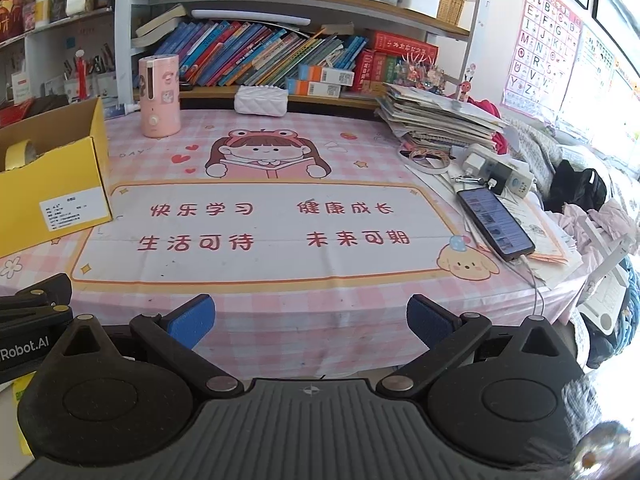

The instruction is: Organize objects

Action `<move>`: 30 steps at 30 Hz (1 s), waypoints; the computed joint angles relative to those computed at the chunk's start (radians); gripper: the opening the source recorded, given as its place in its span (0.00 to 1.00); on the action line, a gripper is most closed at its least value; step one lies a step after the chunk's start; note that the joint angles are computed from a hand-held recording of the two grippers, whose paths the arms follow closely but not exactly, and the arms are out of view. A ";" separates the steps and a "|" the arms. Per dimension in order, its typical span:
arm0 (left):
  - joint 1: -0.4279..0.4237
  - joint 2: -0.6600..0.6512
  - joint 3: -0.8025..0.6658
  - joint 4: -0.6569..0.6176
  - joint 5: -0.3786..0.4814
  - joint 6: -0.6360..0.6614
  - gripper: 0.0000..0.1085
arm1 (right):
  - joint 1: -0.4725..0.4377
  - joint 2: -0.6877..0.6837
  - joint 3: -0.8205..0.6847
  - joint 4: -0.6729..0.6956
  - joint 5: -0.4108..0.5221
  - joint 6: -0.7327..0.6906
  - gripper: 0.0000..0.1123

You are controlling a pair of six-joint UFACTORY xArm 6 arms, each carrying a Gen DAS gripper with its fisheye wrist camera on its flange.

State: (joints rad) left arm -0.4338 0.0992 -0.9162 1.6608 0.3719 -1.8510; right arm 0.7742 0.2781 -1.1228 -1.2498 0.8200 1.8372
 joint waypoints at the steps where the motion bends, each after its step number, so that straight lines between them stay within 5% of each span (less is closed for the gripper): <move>1: -0.003 0.001 0.000 -0.003 0.004 0.003 0.93 | 0.000 0.001 -0.001 0.006 0.001 -0.007 0.92; 30: 0.009 -0.009 0.015 -0.066 -0.012 0.038 0.93 | 0.009 0.010 -0.010 0.020 0.015 -0.020 0.92</move>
State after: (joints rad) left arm -0.4252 0.0903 -0.9013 1.5951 0.3600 -1.8127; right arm 0.7828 0.2878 -1.1331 -1.2299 0.8355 1.8176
